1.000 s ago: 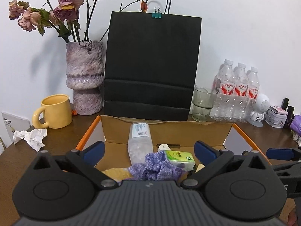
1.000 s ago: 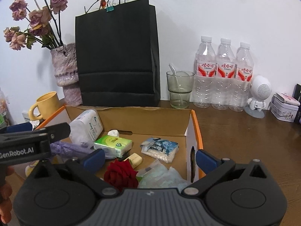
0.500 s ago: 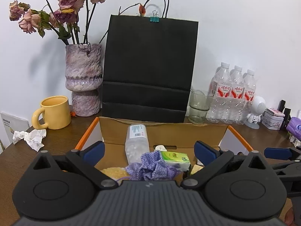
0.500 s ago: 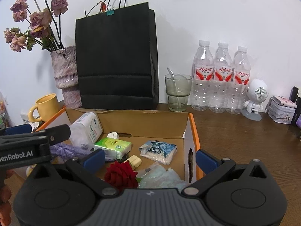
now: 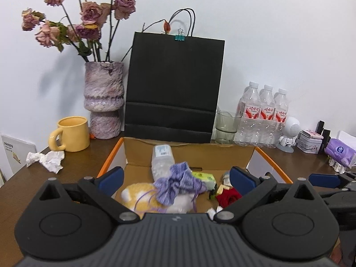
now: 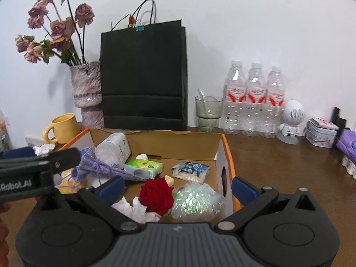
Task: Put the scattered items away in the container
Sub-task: 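Withdraw both tools toward the black carabiner in front of the box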
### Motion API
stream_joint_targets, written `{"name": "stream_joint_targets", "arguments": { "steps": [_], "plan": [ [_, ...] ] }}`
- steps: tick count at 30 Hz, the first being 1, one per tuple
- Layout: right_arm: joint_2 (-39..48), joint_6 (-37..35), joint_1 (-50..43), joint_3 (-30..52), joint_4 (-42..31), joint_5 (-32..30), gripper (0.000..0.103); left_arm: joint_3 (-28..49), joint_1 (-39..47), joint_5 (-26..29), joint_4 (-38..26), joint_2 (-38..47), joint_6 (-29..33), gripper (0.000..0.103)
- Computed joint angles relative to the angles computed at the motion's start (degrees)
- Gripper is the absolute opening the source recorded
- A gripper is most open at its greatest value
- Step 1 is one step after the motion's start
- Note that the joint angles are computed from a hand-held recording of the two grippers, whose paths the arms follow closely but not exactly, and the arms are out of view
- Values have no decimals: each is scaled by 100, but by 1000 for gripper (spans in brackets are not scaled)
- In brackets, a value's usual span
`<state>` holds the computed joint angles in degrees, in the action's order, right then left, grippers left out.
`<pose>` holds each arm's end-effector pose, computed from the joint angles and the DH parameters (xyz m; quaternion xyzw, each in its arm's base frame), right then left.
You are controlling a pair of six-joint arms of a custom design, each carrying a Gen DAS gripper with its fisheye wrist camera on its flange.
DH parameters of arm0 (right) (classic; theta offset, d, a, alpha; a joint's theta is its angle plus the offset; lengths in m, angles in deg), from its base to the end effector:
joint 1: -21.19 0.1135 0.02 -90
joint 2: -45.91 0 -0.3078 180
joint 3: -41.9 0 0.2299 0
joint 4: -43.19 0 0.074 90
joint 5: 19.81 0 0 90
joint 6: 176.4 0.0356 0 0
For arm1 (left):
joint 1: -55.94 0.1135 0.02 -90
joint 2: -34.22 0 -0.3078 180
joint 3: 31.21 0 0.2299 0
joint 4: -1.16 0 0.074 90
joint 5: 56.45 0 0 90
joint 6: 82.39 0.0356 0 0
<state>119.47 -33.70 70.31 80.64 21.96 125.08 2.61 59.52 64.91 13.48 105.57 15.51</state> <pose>0.1362 0.1128 0.1991 0.1610 0.8442 -0.0769 0.5055 0.1991 -0.0061 0.2206 0.1753 0.8069 -0.1755 0.5361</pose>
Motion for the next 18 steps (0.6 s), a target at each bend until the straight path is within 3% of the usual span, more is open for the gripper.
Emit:
{"name": "stream_joint_targets", "arguments": {
  "steps": [10,13,18],
  "plan": [
    [717,2944,1545,347,-2119,578,103,-305,1217,1195,-559,-245,780,103],
    [1032,3534,1838,283,-2274,513,103,-402,1450,1373,-479,-52,995,103],
    [1487,3779,2056,207,-2152,301,103,-507,1649,1469,-382,296,1278,103]
  ]
}}
